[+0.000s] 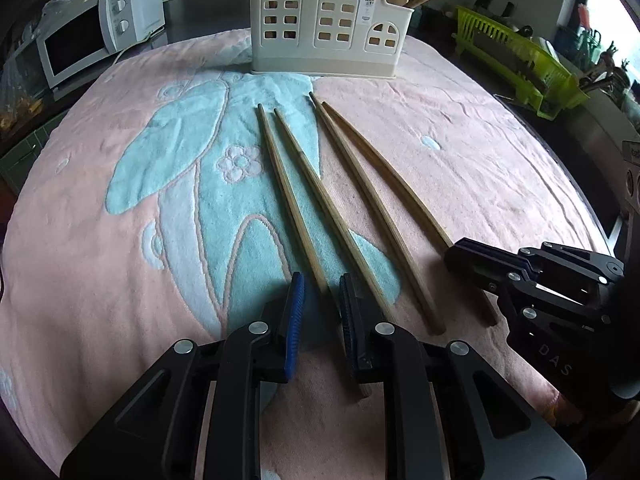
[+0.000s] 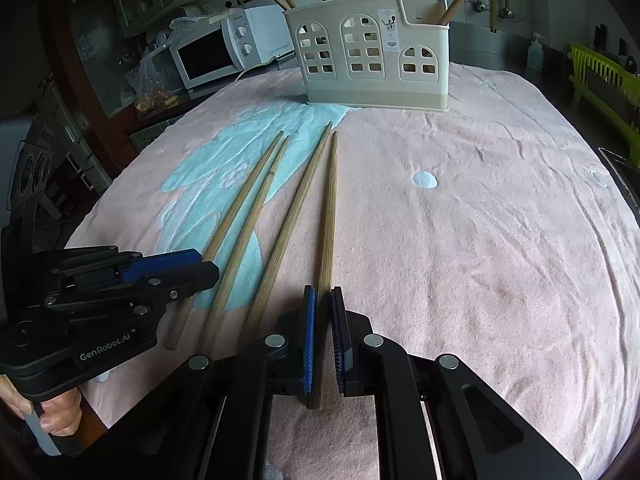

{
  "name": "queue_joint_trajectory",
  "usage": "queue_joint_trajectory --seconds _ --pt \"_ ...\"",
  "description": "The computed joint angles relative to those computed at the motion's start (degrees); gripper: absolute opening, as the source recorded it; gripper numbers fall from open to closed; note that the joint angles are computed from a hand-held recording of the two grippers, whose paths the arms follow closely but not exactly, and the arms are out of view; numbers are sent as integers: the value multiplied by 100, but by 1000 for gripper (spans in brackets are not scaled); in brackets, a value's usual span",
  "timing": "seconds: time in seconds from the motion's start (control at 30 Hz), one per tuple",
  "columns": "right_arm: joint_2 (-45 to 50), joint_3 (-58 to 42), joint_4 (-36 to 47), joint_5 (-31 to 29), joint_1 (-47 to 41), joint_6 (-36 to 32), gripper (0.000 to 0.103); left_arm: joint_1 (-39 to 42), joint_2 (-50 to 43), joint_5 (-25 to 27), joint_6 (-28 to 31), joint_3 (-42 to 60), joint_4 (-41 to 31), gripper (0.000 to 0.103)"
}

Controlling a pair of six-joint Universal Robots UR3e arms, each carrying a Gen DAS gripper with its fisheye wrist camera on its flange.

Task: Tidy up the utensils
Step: 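Move the left tool to a chopstick and close it while the right tool grasps another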

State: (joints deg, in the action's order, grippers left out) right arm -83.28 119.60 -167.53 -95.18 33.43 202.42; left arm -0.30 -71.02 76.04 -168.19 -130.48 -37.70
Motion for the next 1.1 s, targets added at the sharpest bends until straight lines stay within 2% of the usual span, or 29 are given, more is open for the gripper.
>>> queue_joint_trajectory --seconds 0.1,0.27,0.67,1.1 --pt "-38 80 -77 90 -57 11 8 -270 -225 352 -225 296 -151 15" --pt "-73 146 -129 197 -115 -26 8 -476 -409 646 -353 562 -341 12" --pt "-68 139 -138 281 -152 -77 9 -387 -541 556 -17 981 -986 11" --pt "9 -3 6 115 -52 -107 9 132 -233 232 570 784 -1089 7"
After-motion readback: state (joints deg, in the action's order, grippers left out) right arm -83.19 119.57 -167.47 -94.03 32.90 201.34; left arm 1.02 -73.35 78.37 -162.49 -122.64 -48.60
